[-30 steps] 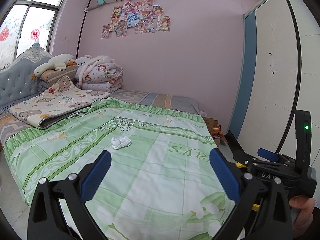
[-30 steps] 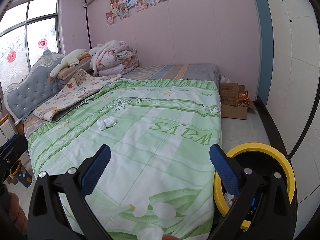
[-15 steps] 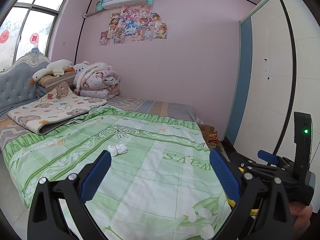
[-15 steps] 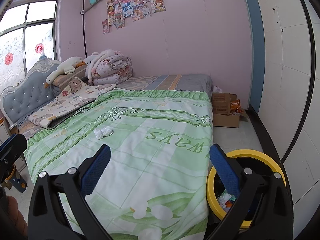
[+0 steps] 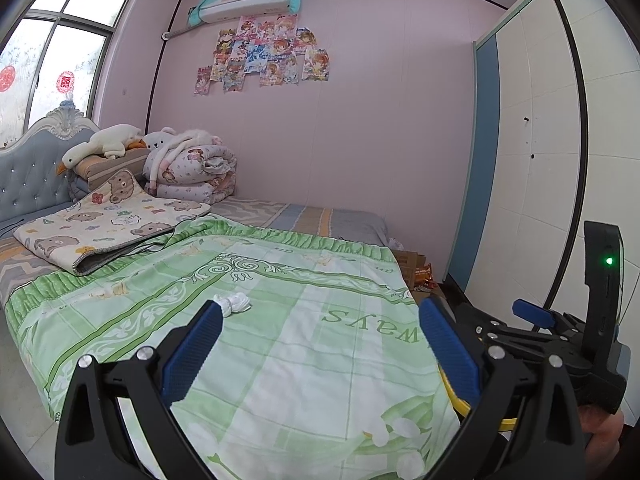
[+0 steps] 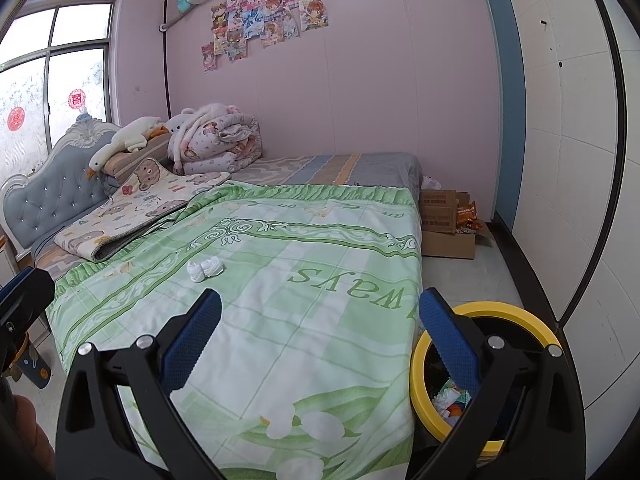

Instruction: Collect trash

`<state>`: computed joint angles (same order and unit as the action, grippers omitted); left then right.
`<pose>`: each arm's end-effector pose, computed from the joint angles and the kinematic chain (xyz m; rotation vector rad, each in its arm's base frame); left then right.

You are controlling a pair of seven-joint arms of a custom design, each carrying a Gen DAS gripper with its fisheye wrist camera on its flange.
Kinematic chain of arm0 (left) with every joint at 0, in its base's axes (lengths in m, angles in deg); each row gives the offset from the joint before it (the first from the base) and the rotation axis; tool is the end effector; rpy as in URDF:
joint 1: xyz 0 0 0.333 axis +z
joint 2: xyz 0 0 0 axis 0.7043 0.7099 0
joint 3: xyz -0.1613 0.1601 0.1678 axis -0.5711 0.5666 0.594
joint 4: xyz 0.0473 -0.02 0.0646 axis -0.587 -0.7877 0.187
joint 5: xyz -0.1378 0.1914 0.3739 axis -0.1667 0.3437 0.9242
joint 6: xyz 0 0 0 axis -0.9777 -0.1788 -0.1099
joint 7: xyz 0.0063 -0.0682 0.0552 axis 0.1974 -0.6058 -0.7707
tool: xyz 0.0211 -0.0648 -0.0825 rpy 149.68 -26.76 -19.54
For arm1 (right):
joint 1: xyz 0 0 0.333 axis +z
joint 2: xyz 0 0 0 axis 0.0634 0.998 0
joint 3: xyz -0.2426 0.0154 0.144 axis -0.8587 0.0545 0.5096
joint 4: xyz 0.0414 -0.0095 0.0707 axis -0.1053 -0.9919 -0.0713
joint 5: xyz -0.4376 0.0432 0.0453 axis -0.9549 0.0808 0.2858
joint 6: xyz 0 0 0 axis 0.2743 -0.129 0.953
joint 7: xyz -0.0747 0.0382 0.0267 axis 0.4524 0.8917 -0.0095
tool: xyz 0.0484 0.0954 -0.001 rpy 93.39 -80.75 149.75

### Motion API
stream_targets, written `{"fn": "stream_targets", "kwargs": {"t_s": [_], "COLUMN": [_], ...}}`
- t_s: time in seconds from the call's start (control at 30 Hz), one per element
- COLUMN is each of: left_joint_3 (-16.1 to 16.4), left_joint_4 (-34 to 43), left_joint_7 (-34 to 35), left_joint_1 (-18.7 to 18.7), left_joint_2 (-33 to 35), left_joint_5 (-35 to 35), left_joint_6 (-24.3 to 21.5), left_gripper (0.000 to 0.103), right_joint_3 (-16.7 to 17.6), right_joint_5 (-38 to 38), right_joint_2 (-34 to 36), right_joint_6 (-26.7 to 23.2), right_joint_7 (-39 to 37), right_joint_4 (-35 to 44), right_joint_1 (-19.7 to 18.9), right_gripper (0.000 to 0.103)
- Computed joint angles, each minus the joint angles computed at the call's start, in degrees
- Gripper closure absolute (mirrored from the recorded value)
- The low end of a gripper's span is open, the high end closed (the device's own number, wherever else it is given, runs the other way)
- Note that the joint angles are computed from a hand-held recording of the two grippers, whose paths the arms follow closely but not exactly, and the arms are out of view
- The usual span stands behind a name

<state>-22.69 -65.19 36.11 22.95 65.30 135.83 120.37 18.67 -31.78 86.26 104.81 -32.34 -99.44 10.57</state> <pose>0.6103 -0.3520 0.4769 -1.6143 1.1418 -1.0005 0.7389 0.1788 0.4554 -1.6960 1.1487 -0.6158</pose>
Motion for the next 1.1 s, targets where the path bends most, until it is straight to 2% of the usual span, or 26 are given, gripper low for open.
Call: {"fn": "stream_targets", "kwargs": {"t_s": [0.4, 1.1], "left_joint_3": [0.1, 0.2], "left_joint_4": [0.0, 0.3], "left_joint_7": [0.3, 0.6], "left_joint_1": [0.0, 0.0], "left_joint_2": [0.2, 0.4], "left_joint_5": [-0.4, -0.9], "left_joint_6": [0.6, 0.8], "left_gripper": [0.008, 0.008], "right_joint_3": [-1.3, -1.0], "right_joint_5": [-2.7, -4.2], "right_joint_2": [0.2, 0.4], "right_joint_6": [0.0, -0.2], "right_joint_7": [3.4, 4.7], "right_joint_4": [-0.1, -0.4], "right_joint_1": [0.9, 0.6], "right_gripper": [0.008, 0.008]}}
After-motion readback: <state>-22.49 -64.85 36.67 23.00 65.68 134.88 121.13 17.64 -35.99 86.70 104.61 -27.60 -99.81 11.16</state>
